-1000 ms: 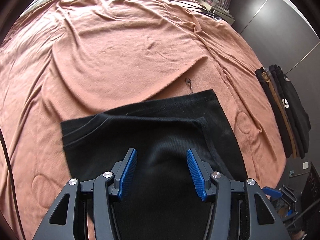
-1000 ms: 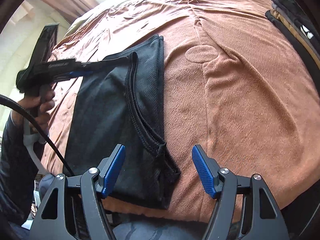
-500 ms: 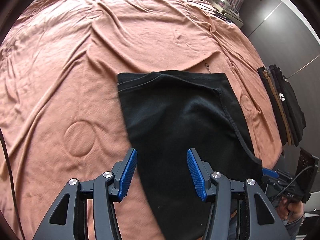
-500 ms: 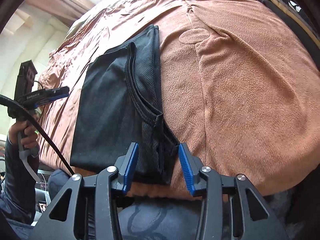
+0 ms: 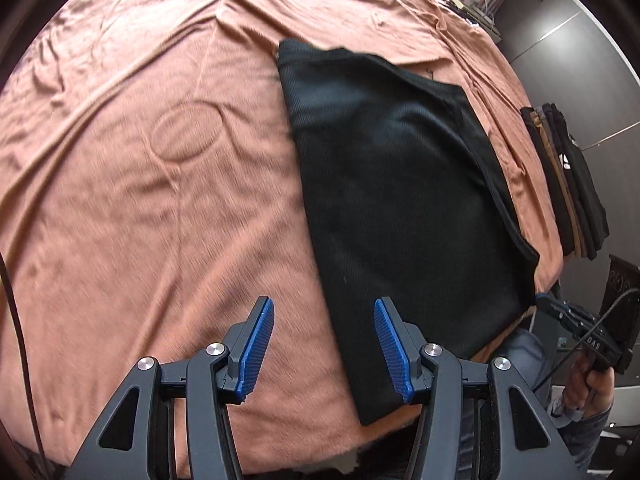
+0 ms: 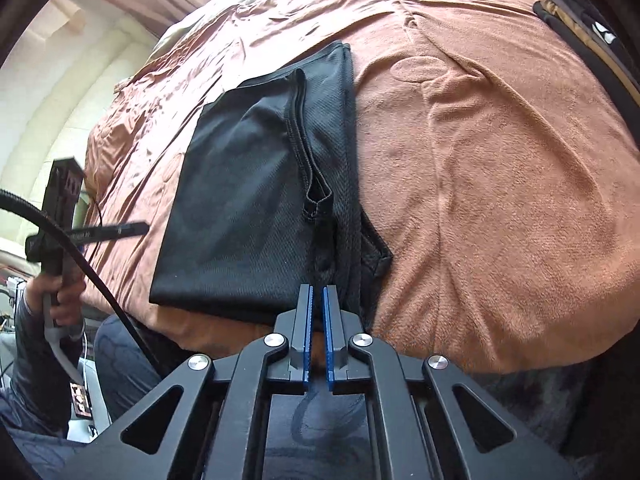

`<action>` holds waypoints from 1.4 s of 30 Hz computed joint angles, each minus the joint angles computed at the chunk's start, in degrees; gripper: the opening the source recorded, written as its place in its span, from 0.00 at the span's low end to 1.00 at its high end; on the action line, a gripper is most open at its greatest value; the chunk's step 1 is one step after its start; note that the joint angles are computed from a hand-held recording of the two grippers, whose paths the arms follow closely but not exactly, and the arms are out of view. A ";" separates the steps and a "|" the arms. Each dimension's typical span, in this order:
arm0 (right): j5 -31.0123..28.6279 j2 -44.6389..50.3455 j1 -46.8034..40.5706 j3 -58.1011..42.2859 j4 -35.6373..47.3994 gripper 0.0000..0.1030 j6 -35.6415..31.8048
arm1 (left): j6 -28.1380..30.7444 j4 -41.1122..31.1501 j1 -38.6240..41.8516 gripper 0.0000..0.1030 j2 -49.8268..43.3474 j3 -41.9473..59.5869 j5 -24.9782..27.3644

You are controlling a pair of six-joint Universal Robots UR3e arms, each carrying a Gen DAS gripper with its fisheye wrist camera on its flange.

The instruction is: Fold small clothes

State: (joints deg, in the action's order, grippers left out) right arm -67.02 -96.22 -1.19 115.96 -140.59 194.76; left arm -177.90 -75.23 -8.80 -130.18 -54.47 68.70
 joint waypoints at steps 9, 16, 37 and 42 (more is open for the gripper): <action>-0.59 -1.44 0.08 0.38 1.22 0.04 2.02 | -1.04 2.58 -2.64 0.53 2.27 -7.62 -0.44; -1.34 -0.75 0.48 1.00 -1.59 0.33 3.53 | -2.00 6.27 -4.31 0.51 4.35 -12.64 0.99; -0.86 -2.46 -0.30 2.55 1.23 0.05 1.61 | 1.40 4.49 -1.76 0.10 9.11 -19.05 -1.40; 0.89 -3.77 -1.95 2.98 1.55 0.30 1.27 | 0.41 4.85 -0.47 0.32 8.72 -17.97 -1.85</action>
State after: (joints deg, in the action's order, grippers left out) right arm -66.13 -99.99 -3.13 118.95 -139.04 196.02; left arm -177.49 -70.37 -9.27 -121.46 -72.44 66.86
